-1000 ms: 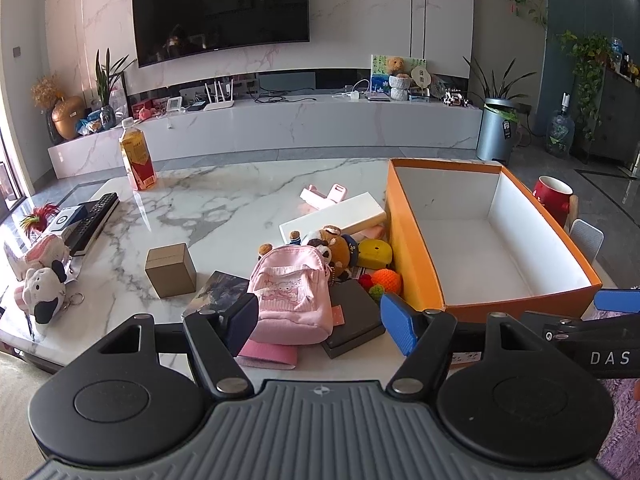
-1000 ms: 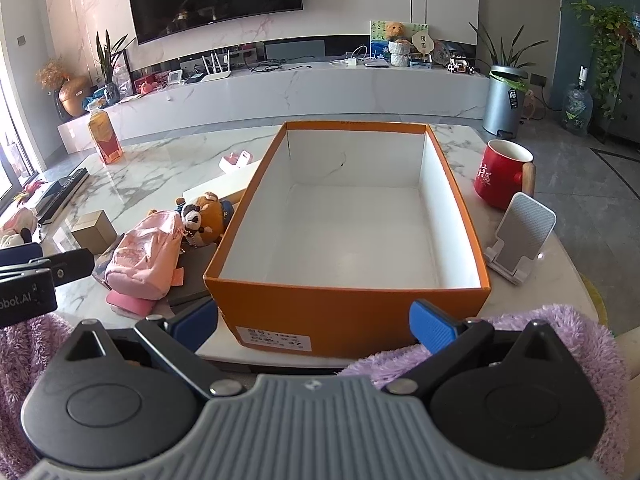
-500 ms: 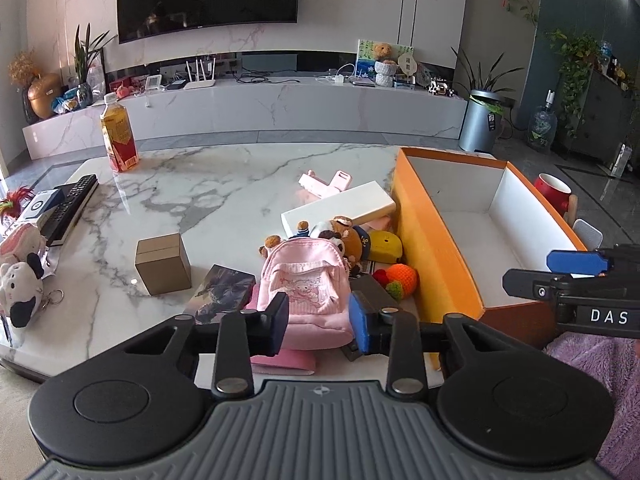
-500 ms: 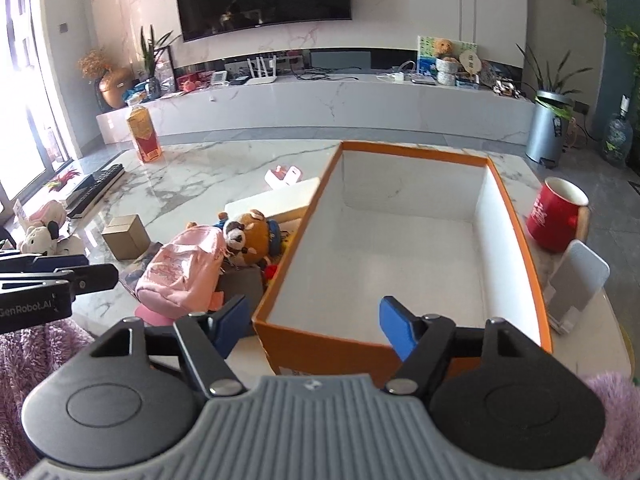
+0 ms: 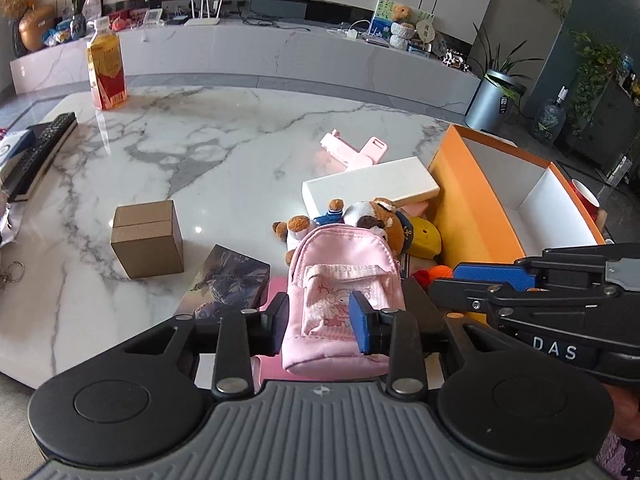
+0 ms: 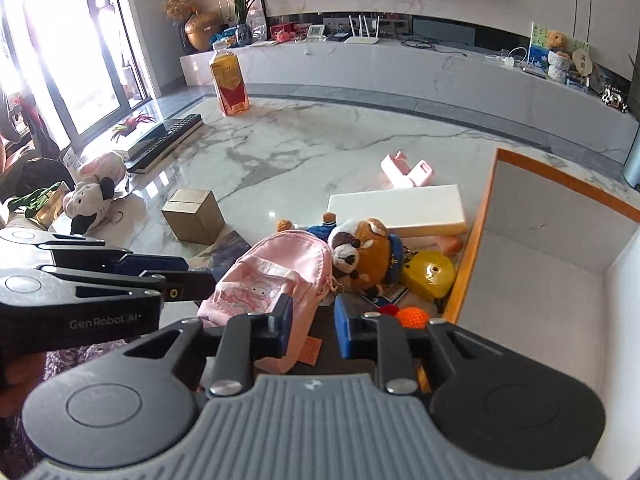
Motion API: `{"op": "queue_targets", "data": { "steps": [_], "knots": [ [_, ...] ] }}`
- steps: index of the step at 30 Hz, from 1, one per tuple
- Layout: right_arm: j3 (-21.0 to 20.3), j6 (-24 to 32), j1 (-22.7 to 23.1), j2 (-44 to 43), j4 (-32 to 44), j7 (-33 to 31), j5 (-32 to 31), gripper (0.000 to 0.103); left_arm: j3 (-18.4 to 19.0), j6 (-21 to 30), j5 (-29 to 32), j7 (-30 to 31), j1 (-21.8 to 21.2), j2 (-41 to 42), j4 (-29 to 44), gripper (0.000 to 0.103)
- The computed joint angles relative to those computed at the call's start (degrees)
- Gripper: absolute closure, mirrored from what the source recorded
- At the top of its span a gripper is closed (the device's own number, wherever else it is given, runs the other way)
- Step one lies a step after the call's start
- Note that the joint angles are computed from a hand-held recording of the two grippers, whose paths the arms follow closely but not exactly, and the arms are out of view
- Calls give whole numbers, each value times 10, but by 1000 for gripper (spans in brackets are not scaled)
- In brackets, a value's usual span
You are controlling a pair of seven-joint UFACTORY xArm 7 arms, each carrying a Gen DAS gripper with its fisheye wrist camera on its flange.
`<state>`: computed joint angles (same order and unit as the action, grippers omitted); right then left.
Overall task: Organize objects
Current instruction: 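Grasp the pink backpack's top loop with the left gripper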
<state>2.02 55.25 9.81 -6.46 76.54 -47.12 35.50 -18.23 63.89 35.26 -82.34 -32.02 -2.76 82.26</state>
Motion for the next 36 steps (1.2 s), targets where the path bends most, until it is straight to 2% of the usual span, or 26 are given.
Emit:
{"op": "queue_targets", "data": {
  "steps": [1, 5, 10, 14, 17, 19, 21, 22, 25, 28, 32, 33, 35, 36],
  "knots": [
    [3, 3, 2, 11, 9, 7, -8, 79, 6, -17, -13, 4, 5, -2, -10, 55],
    [17, 3, 4, 44, 30, 28, -39, 79, 22, -80, -65, 16, 25, -13, -48, 54],
    [25, 7, 3, 65, 41, 37, -57, 82, 28, -134, -101, 27, 44, -17, -77, 53],
    [27, 12, -1, 72, 45, 35, -55, 83, 29, -153, -118, 35, 54, -13, -83, 53],
    [29, 15, -2, 73, 45, 34, -52, 83, 26, -155, -111, 22, 56, -12, -87, 62],
    [30, 10, -1, 72, 41, 36, -55, 83, 20, -141, -84, -3, 55, -15, -83, 78],
    [31, 3, -1, 67, 36, 35, -57, 83, 14, -126, -57, -13, 53, -20, -76, 82],
    [30, 5, -2, 66, 37, 35, -49, 83, 8, -104, -40, -15, 51, -21, -65, 83],
    [25, 35, -7, 67, 50, 59, -30, 81, -8, 2, 3, 4, 36, -11, -19, 84],
    [22, 82, -12, 69, 61, 86, -11, 80, -11, 62, 10, 37, 21, -16, -3, 84],
    [26, 124, -10, 71, 56, 122, -1, 79, -22, 173, 36, 72, -1, 4, 34, 84],
    [28, 124, -8, 70, 51, 134, -3, 79, -19, 178, 33, 77, -6, -1, 28, 84],
    [32, 124, -3, 70, 44, 154, -9, 75, -12, 158, 17, 74, -6, -15, 6, 84],
    [34, 121, 0, 72, 41, 172, -20, 71, -13, 161, 17, 75, -6, -15, 3, 84]
  ]
}}
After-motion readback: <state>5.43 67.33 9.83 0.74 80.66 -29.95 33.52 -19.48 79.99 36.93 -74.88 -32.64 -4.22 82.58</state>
